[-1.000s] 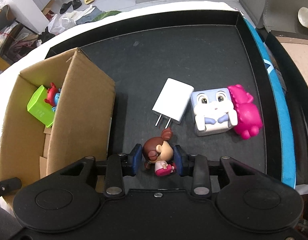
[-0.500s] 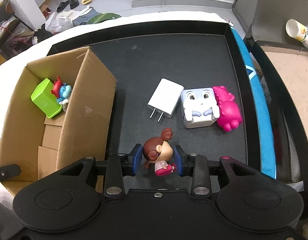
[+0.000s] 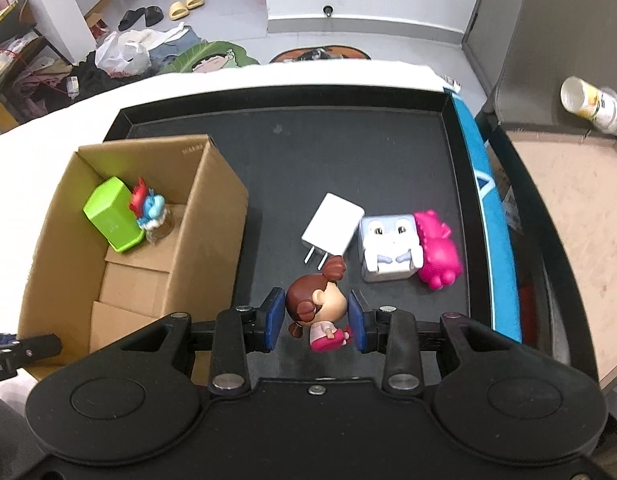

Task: Organize rigid objects
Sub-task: 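Carry the doll with the right gripper into the box and release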

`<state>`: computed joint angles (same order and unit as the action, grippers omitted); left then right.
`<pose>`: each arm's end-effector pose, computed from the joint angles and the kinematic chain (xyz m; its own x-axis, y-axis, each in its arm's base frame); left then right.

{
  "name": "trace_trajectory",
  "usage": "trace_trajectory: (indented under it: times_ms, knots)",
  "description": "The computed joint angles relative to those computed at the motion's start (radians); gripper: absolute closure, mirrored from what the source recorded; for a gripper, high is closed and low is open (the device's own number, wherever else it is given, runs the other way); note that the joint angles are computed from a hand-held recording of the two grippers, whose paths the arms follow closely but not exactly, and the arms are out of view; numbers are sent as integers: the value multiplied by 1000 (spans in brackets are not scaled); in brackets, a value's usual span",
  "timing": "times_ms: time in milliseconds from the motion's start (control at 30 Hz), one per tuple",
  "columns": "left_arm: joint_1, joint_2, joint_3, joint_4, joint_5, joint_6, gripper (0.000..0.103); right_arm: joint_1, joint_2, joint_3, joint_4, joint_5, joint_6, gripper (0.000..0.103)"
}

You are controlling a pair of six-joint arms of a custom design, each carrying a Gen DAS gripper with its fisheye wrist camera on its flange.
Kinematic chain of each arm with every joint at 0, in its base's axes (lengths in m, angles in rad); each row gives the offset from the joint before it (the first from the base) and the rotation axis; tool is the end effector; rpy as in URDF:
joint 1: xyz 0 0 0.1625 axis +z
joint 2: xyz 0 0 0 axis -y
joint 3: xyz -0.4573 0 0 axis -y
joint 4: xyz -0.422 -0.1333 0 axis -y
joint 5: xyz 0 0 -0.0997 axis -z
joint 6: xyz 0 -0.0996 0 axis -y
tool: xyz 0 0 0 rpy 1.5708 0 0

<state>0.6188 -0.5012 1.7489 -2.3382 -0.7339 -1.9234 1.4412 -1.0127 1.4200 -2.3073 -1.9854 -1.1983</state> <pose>-0.3625 -0.5126 -0.1232 -0.6403 -0.7399 -0.2062 -0.3518 0.5211 -0.7776 -0.0050 -0.7592 0.3292 -0.4381 -0.7840 0.4399 -0.7852 0.5720 0.2374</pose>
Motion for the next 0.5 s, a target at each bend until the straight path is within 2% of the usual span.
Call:
trace_trajectory:
  times_ms: [500]
  knots:
    - [2,-4,12,-33,-4,15,85,51,-33,48,-49,24,-27,69]
